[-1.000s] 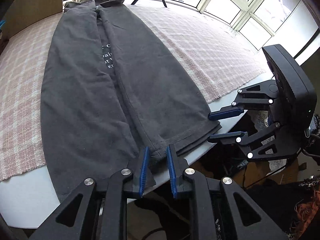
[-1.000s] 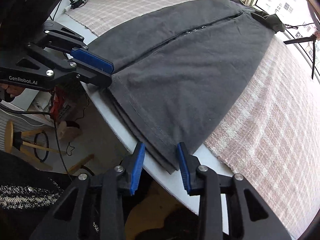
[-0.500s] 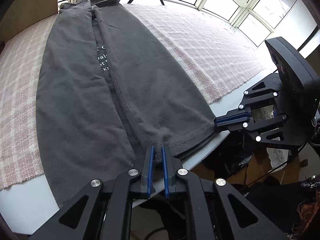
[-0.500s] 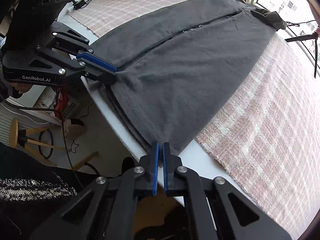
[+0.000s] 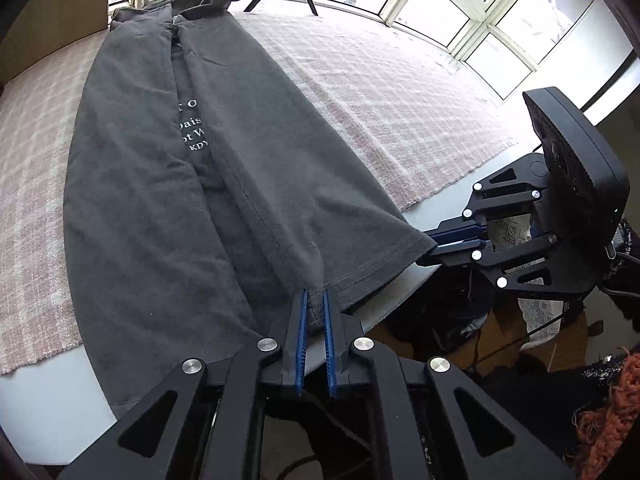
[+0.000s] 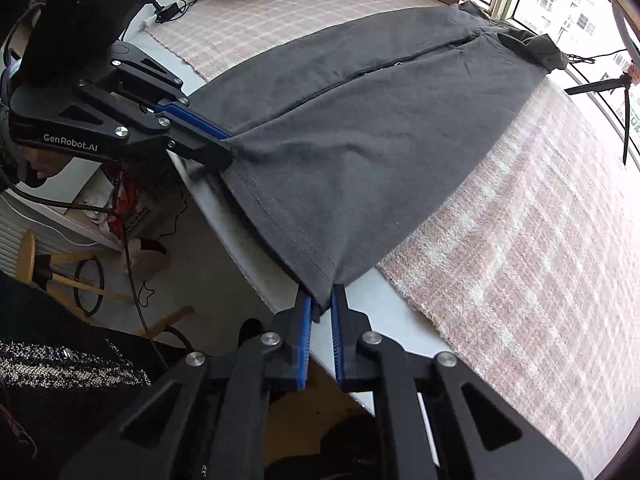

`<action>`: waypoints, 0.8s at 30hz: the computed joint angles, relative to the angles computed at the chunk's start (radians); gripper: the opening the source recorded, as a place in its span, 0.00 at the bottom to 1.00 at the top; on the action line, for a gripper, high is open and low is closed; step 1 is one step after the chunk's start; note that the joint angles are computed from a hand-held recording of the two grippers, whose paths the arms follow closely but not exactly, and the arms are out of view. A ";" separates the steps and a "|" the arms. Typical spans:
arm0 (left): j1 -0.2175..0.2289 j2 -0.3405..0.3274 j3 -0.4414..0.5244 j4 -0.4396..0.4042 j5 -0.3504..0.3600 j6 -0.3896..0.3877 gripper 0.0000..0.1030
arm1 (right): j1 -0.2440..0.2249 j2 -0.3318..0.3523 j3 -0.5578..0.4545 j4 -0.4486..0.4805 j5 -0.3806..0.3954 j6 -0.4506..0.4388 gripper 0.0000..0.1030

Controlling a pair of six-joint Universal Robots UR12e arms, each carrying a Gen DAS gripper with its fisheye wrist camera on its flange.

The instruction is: Fold clothes

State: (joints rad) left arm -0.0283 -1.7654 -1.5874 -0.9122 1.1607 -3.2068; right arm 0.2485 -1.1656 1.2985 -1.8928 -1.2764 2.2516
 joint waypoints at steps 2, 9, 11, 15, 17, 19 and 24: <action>-0.003 -0.007 0.004 -0.053 0.014 0.007 0.07 | 0.007 0.003 0.001 0.014 -0.025 -0.007 0.09; 0.003 0.097 -0.084 -0.004 0.114 -0.015 0.08 | -0.007 0.034 -0.114 0.225 -0.020 0.007 0.11; -0.006 0.106 -0.092 0.006 0.153 0.006 0.15 | -0.019 0.064 -0.184 0.252 0.063 0.060 0.19; -0.025 0.088 -0.081 0.010 0.198 0.051 0.22 | 0.008 0.174 -0.352 0.241 0.154 0.145 0.41; -0.039 0.069 -0.070 0.013 0.223 0.058 0.24 | 0.024 0.247 -0.464 0.262 0.191 0.189 0.41; -0.050 0.053 -0.063 0.015 0.254 0.054 0.24 | 0.051 0.329 -0.573 0.284 0.199 0.250 0.41; -0.054 0.044 -0.062 0.026 0.275 0.016 0.24 | 0.098 0.557 -0.912 0.414 0.128 0.372 0.41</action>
